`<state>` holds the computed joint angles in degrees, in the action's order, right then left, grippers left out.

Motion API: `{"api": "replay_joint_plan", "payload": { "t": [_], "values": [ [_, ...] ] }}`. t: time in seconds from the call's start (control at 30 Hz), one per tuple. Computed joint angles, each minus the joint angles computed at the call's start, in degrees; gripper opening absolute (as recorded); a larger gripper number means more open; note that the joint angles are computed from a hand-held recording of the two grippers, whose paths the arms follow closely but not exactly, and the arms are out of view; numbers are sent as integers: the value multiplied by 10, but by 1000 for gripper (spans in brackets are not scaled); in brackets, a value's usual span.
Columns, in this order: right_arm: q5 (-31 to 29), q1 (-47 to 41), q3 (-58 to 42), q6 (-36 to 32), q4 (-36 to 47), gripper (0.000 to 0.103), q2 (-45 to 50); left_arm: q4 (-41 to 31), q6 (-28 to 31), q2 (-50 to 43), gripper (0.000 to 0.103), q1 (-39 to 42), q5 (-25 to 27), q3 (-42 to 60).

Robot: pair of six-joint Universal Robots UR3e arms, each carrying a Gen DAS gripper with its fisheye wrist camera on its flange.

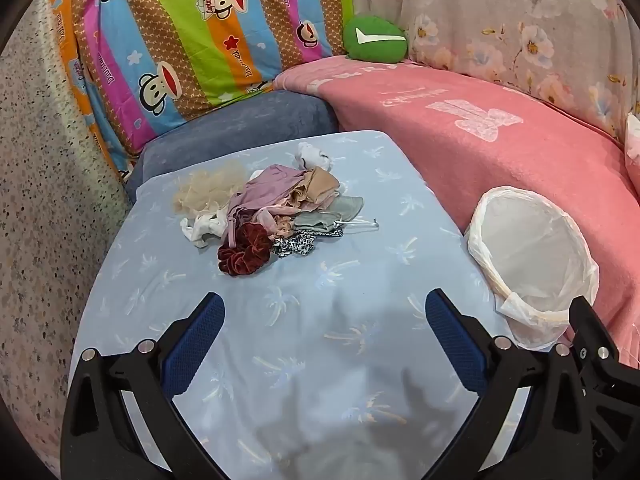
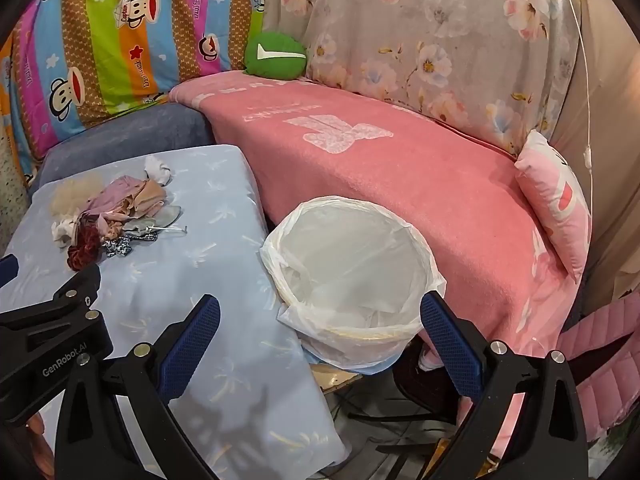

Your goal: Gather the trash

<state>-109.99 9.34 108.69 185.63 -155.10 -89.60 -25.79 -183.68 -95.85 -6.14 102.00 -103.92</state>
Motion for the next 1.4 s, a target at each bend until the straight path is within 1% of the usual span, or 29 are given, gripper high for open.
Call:
{"api": "replay_joint_plan", "payload": {
  "t": [0.33,0.53,0.57,0.6,0.77,0.93,1.4],
  "values": [
    [0,-1,6,-1,-6,97,-1,-1,1,-2,96,-1,-2,3],
    [-3,1,13,0,-17,97,2,-22,-7,-11,96,-18,9,30],
    [-3,1,14,0,-19,97,3,-9,-2,-1,96,-8,3,10],
    [1,-3,5,-2,0,97,-7,-9,-2,-1,96,-9,4,12],
    [4,-7,-2,-5,14,97,-15,-8,-3,-3,96,-9,3,14],
    [9,-14,1,-9,13,97,-19,-6,-2,-3,96,-9,3,13],
    [-6,-4,-4,-3,4,97,-11,-6,-6,-9,96,-14,5,22]
  ]
}}
